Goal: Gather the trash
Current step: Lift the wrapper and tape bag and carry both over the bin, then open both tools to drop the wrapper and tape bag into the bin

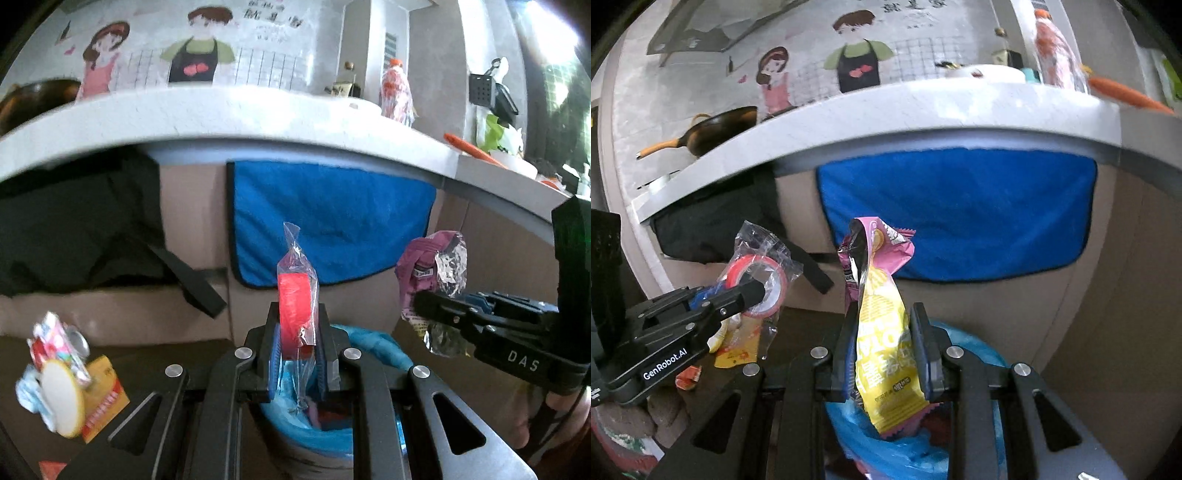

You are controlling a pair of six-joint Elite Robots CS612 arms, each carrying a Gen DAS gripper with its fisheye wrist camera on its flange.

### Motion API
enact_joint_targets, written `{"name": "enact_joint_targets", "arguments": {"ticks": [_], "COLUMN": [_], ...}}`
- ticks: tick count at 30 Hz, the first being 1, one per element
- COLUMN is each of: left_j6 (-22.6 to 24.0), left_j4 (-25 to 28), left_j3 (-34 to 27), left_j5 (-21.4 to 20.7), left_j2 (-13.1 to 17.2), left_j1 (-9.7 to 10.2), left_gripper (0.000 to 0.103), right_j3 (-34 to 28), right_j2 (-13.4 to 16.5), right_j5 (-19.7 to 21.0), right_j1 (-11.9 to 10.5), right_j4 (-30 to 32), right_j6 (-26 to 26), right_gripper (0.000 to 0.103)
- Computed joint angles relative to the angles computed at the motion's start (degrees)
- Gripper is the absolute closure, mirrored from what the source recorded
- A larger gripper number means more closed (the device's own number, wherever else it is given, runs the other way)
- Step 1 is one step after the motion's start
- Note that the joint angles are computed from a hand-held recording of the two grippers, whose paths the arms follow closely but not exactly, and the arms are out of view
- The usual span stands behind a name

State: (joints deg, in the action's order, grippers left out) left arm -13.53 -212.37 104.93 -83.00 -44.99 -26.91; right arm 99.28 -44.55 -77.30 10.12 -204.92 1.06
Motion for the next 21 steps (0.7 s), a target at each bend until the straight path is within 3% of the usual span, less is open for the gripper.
{"name": "enact_joint_targets", "arguments": {"ticks": [8, 21], "left_j6": [-2.9, -3.5], "left_j4": [4.1, 9.1], "left_j3": [-2.4, -5.8], "left_j5": [-4.4, -7.8], "left_j2": [2.5, 4.9], "left_j1": [0.46, 0.75], "left_gripper": [0.087, 0.087], "right_j3": [-0.5, -3.7], "right_j2": [1.6, 4.8], "right_j5": [0.8, 2.2], "right_j1": [-1.1, -1.9], "right_j4": [0.6, 5.1], "right_j6": [1.7, 3.5], "right_gripper": [0.078, 0.078]}}
